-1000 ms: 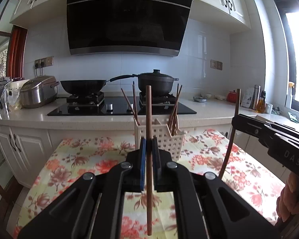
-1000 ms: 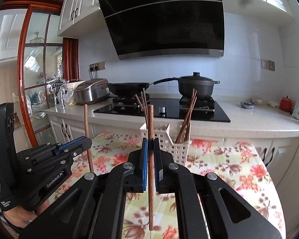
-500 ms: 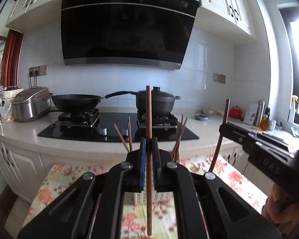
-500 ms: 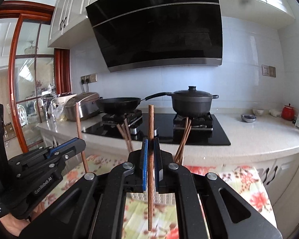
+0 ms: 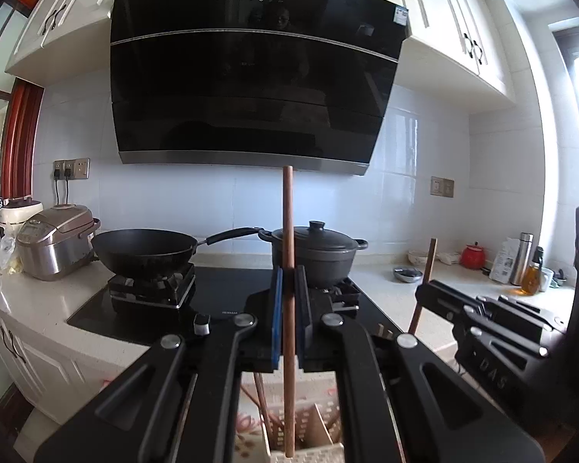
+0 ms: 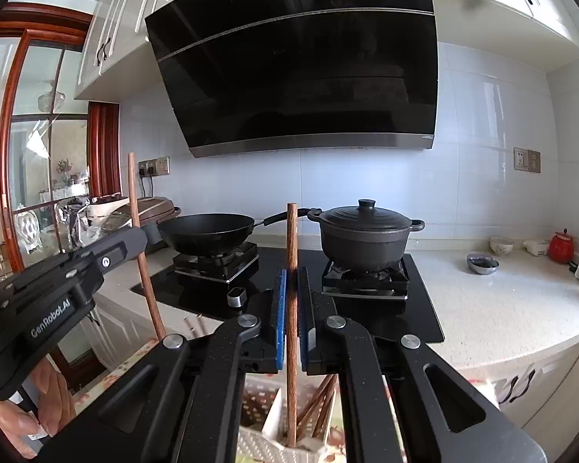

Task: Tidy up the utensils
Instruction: 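Lower both upright chopsticks into the white basket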

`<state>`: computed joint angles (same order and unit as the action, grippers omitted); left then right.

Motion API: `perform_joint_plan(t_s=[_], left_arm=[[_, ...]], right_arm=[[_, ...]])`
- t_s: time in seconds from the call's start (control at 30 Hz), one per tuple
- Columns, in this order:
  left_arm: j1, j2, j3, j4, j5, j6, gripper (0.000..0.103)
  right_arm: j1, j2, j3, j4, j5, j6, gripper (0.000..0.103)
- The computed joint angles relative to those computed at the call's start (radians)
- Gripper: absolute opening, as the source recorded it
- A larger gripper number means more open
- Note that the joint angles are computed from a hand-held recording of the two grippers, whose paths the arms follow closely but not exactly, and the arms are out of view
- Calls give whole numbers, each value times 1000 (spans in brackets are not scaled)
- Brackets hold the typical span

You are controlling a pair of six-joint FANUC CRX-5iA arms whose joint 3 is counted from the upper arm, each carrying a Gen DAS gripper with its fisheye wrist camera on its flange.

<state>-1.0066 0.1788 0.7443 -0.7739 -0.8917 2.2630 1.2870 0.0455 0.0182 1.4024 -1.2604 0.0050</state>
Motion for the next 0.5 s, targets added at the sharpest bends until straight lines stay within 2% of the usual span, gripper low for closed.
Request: perform_joint_plan(t_s=[0.17, 0.33, 0.5], left_arm=[[63, 43, 13, 89, 21, -19, 6], [114, 79, -4, 192, 13, -83, 6], [147, 86, -71, 260, 32, -79, 6]], right_arm=[[-62, 6, -3, -51, 83, -8, 5], [-108, 29, 4, -161, 151, 42, 5], [-141, 42, -13, -257, 202, 35, 5]])
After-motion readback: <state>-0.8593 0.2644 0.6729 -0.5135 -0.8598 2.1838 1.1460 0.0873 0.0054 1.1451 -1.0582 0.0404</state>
